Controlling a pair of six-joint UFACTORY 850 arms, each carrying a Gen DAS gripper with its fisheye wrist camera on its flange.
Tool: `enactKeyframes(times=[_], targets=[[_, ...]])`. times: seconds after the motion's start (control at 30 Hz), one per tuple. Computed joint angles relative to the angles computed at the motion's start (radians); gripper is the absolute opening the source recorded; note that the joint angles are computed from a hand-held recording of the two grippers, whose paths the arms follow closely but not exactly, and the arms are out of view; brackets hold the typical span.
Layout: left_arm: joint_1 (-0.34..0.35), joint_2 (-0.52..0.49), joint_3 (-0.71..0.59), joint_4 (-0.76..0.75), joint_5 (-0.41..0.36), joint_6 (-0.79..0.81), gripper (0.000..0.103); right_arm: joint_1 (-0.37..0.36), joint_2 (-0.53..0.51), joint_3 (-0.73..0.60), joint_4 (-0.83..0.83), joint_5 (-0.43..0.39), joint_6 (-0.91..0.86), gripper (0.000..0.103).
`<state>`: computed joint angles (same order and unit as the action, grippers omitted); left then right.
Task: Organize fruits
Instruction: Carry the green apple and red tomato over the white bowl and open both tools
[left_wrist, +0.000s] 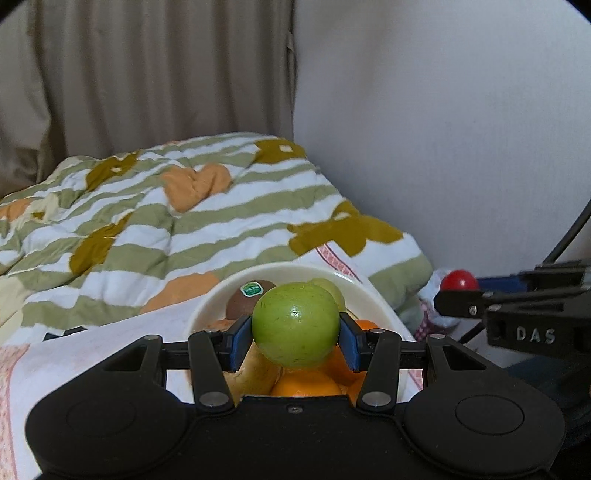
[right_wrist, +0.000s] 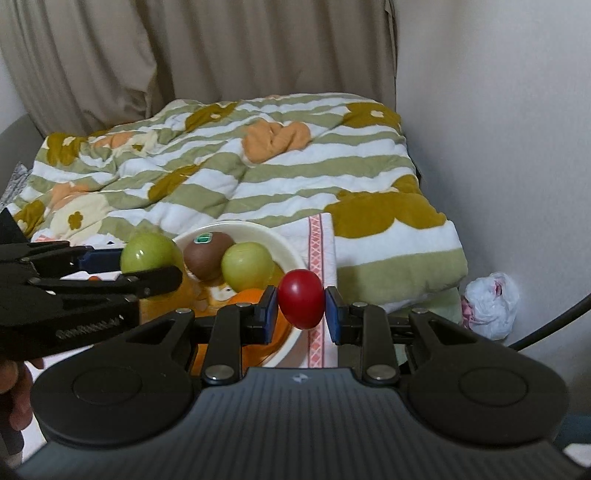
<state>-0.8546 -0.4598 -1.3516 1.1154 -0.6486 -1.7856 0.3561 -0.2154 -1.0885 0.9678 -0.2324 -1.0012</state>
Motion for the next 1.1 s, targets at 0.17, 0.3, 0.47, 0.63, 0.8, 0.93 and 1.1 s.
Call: enactKeyframes(times=[0.17, 0.3, 0.47, 0.63, 0.8, 0.93, 1.1], targets=[[0.022, -0.046, -0.036, -0.047, 0.031, 0.113, 0.053, -0.006, -0.041, -0.031, -0.055, 0.003, 0.073, 0.042], [0.022, -0.059, -0.044, -0.035, 0.026, 0.137, 0.059, -0.005, -0.062, -0.047, -0.116, 0.007, 0.140, 0.042], [0.001, -0.051, -0.047, 0.061, -0.035, 0.108, 0.099, -0.006, -0.076, -0.064, -0.138, 0.005, 0.168, 0.042], [0.000, -0.009, -0.009, 0.044, -0.036, 0.084, 0.099, -0.001, -0.091, -0.079, -0.094, 0.003, 0.111, 0.042], [0.000, 0.047, 0.056, 0.048, -0.041, -0.004, 0.100, 0.012, -0.123, -0.109, -0.056, -0.012, 0.059, 0.042], [-0.003, 0.079, 0.091, 0.031, -0.065, -0.042, 0.100, 0.023, -0.150, -0.126, 0.016, -0.016, -0.040, 0.042], [-0.010, 0.111, 0.127, 0.022, -0.094, -0.095, 0.100, 0.028, -0.185, -0.146, 0.094, -0.017, -0.136, 0.042]])
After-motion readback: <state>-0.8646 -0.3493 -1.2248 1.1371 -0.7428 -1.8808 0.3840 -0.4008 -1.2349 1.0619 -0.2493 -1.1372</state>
